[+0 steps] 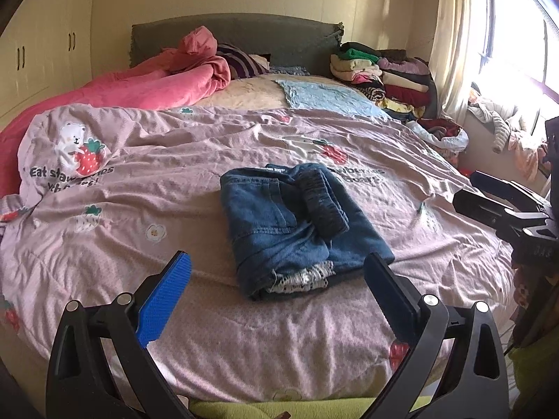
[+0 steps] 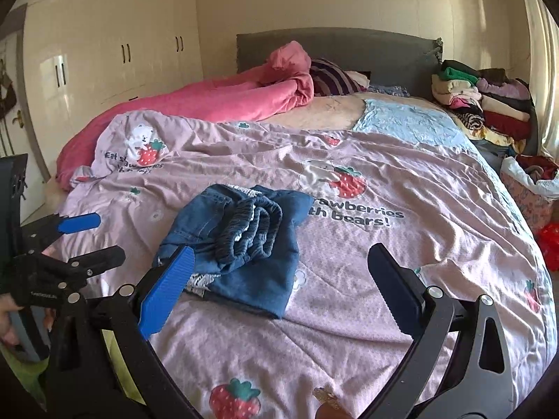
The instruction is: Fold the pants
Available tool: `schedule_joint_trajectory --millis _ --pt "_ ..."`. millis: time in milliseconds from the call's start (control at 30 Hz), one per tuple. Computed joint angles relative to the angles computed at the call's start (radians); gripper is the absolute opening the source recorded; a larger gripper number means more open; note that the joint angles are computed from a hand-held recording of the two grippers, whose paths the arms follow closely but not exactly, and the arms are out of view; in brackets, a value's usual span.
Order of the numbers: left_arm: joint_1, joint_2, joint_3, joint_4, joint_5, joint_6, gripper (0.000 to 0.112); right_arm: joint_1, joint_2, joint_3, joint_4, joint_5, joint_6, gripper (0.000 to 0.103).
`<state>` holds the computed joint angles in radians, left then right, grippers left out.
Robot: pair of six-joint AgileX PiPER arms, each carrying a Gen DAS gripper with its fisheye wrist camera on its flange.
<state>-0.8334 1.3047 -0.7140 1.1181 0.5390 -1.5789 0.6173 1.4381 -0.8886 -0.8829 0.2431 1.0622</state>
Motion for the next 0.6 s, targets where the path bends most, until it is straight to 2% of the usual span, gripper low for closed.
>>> schedule_joint_trajectory --millis 233,367,500,600 --pt "-0.056 -0.027 0.049 0.019 0.023 -0.049 0.099 0.020 -0.030 0.046 -0.039 0.015 0.057 0.094" --pt "-0.089 -0.039 0.075 0.034 0.035 -0.094 0.099 0.036 -0.047 0.069 -0.102 0.016 0.128 0.094" --pt "-0.107 -0.047 0.100 0.039 0.038 -0.134 0.099 0.059 -0.067 0.102 -0.227 0.021 0.263 0.094" --pt "-0.112 -0.048 0.112 0.040 0.045 -0.151 0.099 0.069 -0.072 0.115 -0.248 0.022 0.286 0.094"
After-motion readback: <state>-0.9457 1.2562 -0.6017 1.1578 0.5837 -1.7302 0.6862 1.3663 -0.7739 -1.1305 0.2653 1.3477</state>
